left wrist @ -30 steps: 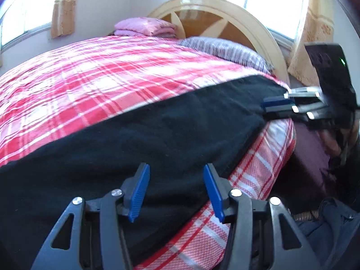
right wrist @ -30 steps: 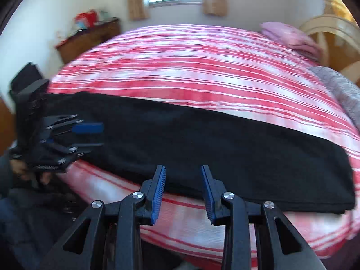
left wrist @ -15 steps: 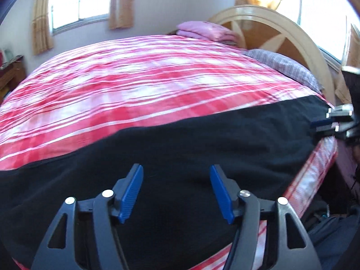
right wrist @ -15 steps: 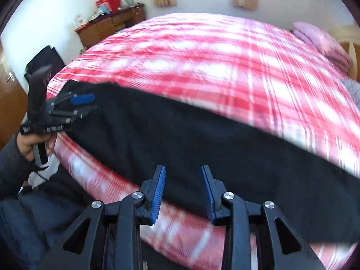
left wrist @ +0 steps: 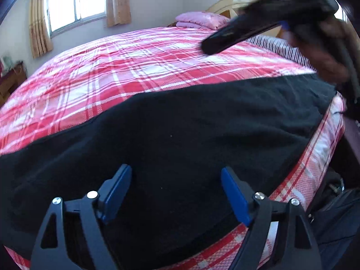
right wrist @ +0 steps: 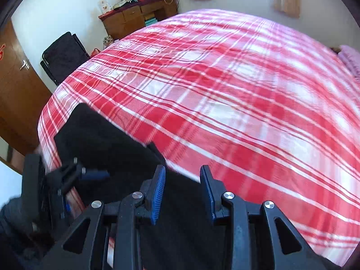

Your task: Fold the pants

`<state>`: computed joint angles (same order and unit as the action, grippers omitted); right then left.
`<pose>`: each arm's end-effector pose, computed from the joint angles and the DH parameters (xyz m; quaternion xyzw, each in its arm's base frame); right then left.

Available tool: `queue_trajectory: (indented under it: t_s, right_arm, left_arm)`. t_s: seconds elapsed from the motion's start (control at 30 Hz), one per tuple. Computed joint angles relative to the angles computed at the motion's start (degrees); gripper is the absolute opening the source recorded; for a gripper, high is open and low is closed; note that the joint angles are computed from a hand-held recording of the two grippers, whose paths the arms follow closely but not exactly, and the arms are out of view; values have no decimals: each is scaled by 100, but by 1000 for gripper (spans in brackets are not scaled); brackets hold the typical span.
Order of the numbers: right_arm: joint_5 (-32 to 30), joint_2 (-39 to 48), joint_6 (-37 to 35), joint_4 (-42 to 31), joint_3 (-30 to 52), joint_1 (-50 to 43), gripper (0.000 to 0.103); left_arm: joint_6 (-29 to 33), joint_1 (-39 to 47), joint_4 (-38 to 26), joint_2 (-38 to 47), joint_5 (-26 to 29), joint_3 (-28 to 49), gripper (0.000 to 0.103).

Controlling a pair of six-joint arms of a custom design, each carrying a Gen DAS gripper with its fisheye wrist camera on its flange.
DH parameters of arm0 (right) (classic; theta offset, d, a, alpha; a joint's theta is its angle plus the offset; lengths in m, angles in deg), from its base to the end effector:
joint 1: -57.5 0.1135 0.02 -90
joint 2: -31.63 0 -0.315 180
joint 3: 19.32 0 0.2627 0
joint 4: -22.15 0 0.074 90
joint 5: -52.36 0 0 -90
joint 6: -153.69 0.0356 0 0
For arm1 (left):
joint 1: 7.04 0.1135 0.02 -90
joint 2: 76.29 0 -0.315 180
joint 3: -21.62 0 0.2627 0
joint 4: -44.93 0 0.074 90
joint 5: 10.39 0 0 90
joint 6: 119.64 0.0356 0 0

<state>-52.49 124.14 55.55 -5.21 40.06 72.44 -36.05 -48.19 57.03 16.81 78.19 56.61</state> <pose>0.2945 0.0880 0.1903 -0.2241 0.9329 0.1397 0.2447 0.1903 -0.1651 0.1261 0.2724 0.8863 -0.1405 0.3473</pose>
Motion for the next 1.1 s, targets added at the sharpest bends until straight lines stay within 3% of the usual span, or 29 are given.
queue_trajectory:
  t_s: [0.13, 0.23, 0.53, 0.63, 0.7, 0.77, 0.97, 1.1]
  right_arm:
    - [-410, 894, 419, 11, 561, 120, 34]
    - [-727, 1471, 757, -109, 993, 146, 34]
    - [-1688, 2127, 1181, -328, 1300, -73, 33]
    - [-1879, 2118, 1054, -420, 1255, -42, 15]
    - [-1666, 1959, 1062, -241, 1083, 45, 7]
    - [-1503, 1696, 1124, 70, 841, 156, 5]
    - [-1087, 936, 1380, 721, 425, 393, 3]
    - [-507, 1126, 1484, 816, 557, 500, 2]
  left_arm:
    - [94, 88, 422, 17, 170, -242, 84]
    - [172, 139, 388, 14, 248, -232, 84]
    - [250, 122, 299, -18, 237, -211, 84]
    - [246, 104, 304, -33, 227, -224, 84]
    - [243, 96, 294, -52, 235, -231, 84]
    - [248, 110, 314, -70, 262, -251, 84]
    - [108, 97, 471, -117, 217, -337, 86]
    - [51, -31, 472, -136, 128, -364, 93]
